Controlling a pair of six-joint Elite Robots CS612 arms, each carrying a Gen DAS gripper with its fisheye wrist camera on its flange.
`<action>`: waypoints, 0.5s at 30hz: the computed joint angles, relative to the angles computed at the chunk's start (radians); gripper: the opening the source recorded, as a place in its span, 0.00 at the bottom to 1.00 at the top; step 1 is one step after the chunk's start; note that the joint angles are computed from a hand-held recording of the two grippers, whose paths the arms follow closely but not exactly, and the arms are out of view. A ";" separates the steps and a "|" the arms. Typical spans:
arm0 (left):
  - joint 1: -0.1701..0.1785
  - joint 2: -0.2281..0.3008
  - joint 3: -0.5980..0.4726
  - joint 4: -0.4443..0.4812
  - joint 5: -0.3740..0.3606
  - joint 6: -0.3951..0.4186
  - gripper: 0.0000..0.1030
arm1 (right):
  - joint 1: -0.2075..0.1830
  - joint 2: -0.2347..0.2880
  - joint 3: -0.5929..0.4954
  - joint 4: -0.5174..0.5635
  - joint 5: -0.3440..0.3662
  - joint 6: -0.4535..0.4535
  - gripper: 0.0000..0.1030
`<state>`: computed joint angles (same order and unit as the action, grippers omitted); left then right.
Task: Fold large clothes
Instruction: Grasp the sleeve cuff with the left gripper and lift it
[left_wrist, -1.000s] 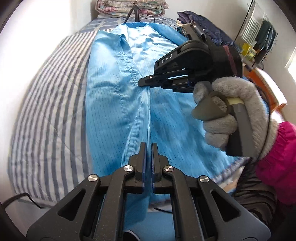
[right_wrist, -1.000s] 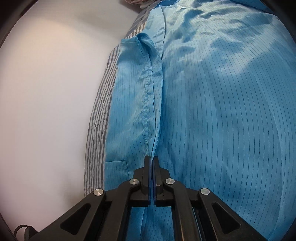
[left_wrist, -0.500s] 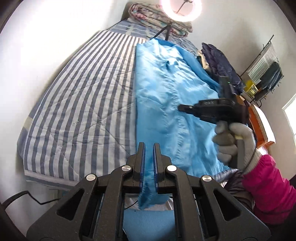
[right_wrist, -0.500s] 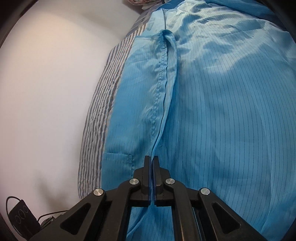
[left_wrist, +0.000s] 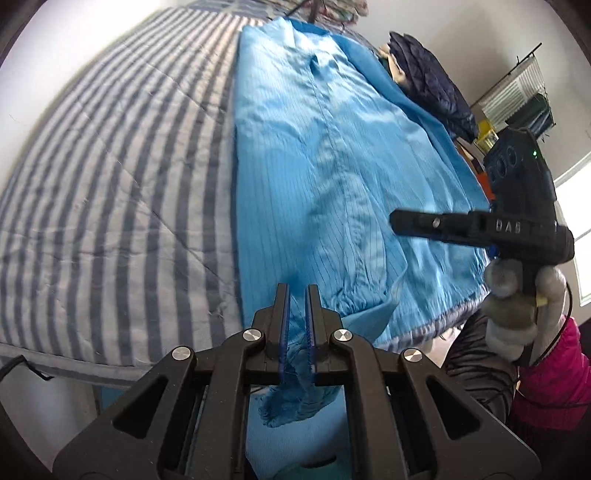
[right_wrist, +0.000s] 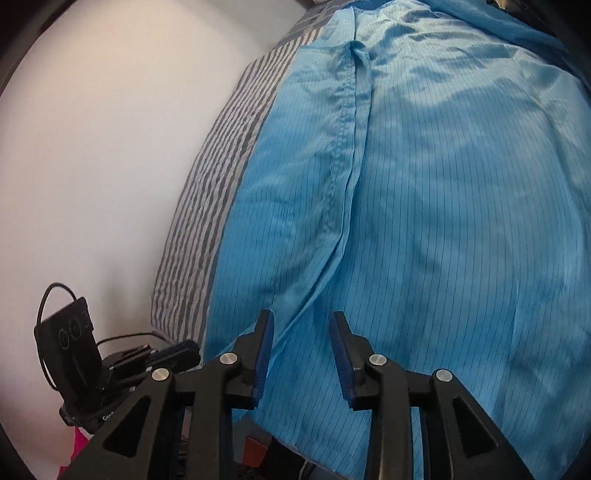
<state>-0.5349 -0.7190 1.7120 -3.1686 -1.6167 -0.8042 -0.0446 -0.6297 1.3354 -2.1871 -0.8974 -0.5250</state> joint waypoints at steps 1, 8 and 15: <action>-0.003 -0.006 0.012 -0.008 -0.009 -0.008 0.05 | 0.000 0.000 0.006 0.016 0.001 -0.010 0.33; -0.019 -0.005 0.031 -0.055 -0.108 -0.012 0.05 | -0.005 0.026 -0.003 0.040 0.016 0.032 0.33; -0.021 -0.019 0.051 -0.116 -0.116 -0.009 0.05 | -0.017 -0.024 0.066 -0.090 0.021 0.030 0.35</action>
<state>-0.5562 -0.7382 1.7626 -3.2846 -1.7329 -0.8136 -0.0616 -0.6542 1.4013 -2.2772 -0.8760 -0.4946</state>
